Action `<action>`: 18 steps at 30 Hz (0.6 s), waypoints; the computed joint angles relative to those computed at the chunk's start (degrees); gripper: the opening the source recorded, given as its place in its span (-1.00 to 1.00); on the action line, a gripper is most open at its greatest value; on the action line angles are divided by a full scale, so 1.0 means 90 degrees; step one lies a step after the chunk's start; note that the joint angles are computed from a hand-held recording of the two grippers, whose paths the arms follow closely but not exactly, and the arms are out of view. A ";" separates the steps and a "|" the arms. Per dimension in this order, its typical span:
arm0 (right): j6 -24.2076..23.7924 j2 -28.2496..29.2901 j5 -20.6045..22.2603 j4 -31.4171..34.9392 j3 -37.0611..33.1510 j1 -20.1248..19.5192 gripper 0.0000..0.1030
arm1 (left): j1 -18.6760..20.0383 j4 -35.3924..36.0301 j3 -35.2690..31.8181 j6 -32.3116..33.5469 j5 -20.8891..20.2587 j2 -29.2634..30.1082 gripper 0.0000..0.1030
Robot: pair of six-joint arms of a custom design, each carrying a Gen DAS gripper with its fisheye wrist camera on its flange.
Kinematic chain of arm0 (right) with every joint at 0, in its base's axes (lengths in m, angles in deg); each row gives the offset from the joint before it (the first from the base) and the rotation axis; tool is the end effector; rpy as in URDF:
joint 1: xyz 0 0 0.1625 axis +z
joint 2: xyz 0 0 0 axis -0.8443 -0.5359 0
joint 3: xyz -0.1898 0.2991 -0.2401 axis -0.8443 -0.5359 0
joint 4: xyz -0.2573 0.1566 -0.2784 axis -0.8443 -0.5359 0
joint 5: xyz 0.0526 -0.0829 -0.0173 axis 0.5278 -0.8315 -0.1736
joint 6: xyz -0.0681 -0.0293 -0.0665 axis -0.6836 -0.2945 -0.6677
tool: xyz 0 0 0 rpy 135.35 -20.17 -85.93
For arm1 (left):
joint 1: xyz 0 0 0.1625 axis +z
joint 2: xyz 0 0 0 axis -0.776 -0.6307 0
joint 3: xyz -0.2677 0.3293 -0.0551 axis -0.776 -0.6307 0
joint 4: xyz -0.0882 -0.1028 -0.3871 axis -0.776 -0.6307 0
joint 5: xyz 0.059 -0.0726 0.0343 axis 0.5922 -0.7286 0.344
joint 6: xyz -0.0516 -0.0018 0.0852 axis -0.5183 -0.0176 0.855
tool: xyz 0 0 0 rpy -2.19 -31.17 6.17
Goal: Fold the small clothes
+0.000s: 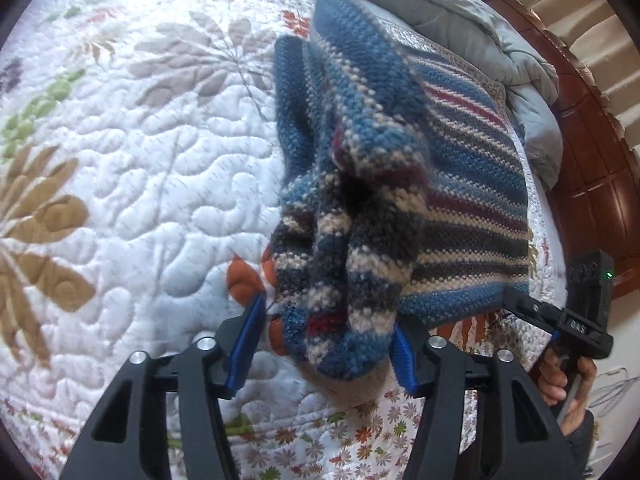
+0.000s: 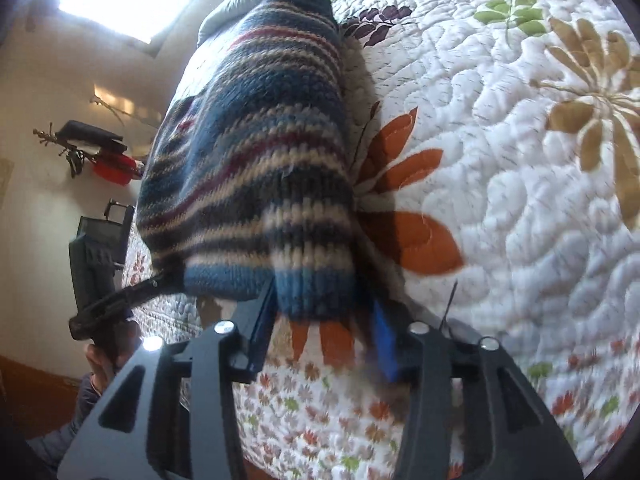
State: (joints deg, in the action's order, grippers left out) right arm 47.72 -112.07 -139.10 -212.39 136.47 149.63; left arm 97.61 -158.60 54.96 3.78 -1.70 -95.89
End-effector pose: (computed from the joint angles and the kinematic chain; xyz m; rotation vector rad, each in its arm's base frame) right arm 0.1344 -0.3412 0.1525 0.0580 -2.9953 0.4754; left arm -0.1117 -0.3692 0.1891 0.2262 2.7969 -0.3413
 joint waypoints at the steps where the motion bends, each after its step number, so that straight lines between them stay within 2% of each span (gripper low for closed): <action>1: 0.0025 -0.0033 -0.0236 -0.0033 0.0059 0.0147 -0.06 | -0.0140 0.0124 0.0031 -0.0107 0.0144 -0.0072 0.19; 3: 0.0155 -0.0040 -0.0615 -0.0064 0.0141 0.0402 -0.04 | -0.0363 0.0345 0.0107 -0.0256 0.0337 -0.0223 0.18; 7: 0.0438 -0.0023 -0.1324 -0.0145 0.0355 0.0989 0.20 | -0.0899 0.1038 0.0246 -0.0854 0.0762 -0.0564 0.28; 9: 0.0494 -0.0019 -0.1547 -0.0303 0.0496 0.1135 0.29 | -0.1126 0.1421 0.0326 -0.1180 0.0901 -0.0759 0.39; 18: 0.1472 0.0064 -0.2520 0.0025 0.0664 0.2028 0.45 | -0.2008 0.3482 0.0551 -0.2623 0.1224 -0.1723 0.48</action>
State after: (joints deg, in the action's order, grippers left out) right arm 60.97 -111.49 -161.78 -212.16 142.45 167.88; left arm 79.55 -127.26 59.92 -19.82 9.32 -111.41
